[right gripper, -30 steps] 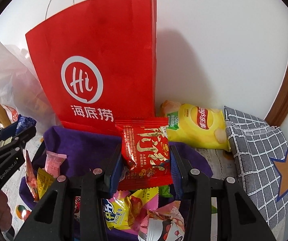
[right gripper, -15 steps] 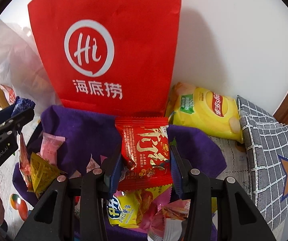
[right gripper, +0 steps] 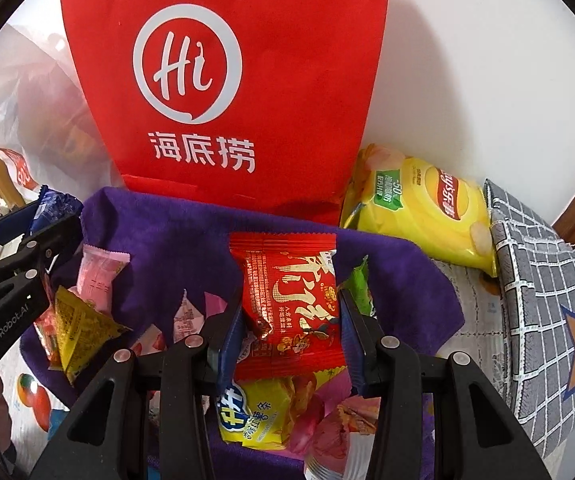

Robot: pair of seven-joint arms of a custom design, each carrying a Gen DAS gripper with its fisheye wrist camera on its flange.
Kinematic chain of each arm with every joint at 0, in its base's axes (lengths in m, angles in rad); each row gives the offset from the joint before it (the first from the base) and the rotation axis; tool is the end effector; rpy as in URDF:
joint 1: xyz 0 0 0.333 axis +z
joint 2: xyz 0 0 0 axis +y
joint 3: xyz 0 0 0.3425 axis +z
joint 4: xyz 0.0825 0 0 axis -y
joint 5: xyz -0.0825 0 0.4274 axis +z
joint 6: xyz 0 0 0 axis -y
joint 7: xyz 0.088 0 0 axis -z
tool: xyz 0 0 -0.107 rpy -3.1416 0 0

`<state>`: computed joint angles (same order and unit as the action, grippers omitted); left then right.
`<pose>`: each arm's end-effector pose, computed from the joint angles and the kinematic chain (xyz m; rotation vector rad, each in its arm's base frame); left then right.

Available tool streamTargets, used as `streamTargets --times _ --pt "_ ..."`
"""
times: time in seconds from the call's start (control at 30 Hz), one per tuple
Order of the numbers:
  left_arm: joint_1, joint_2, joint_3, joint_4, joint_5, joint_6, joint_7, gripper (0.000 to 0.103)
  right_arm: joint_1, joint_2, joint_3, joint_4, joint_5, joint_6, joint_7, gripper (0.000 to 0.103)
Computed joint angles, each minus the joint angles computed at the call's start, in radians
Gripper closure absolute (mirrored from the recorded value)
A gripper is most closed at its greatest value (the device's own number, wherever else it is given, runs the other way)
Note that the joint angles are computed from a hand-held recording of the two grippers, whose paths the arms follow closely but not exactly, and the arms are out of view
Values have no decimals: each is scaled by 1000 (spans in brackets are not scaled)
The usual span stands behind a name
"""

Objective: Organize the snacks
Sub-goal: 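Lower and release the blue packet while the right tool releases the red candy packet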

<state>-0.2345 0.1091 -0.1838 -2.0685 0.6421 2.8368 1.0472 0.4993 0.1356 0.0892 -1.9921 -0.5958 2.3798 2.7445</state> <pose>0.5794 -0.2882 0.4511 -1.3534 2.1278 -0.6480 0.5424 0.3532 0.4254 -1.7645 2.1633 -0.6044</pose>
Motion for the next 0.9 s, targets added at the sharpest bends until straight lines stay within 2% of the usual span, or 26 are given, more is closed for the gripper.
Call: streamTargets --times 0.17,0.67,0.9 --pt "-1 5 -7 3 -26 -18 30 63 -2 0 0 -3 15 7 -3 59" --pt "-18 28 3 30 17 -92 12 61 1 5 -1 4 38 9 -32 59" --pt "-11 40 -8 40 -40 -111 68 61 -5 -1 0 -5 60 28 -55 58"
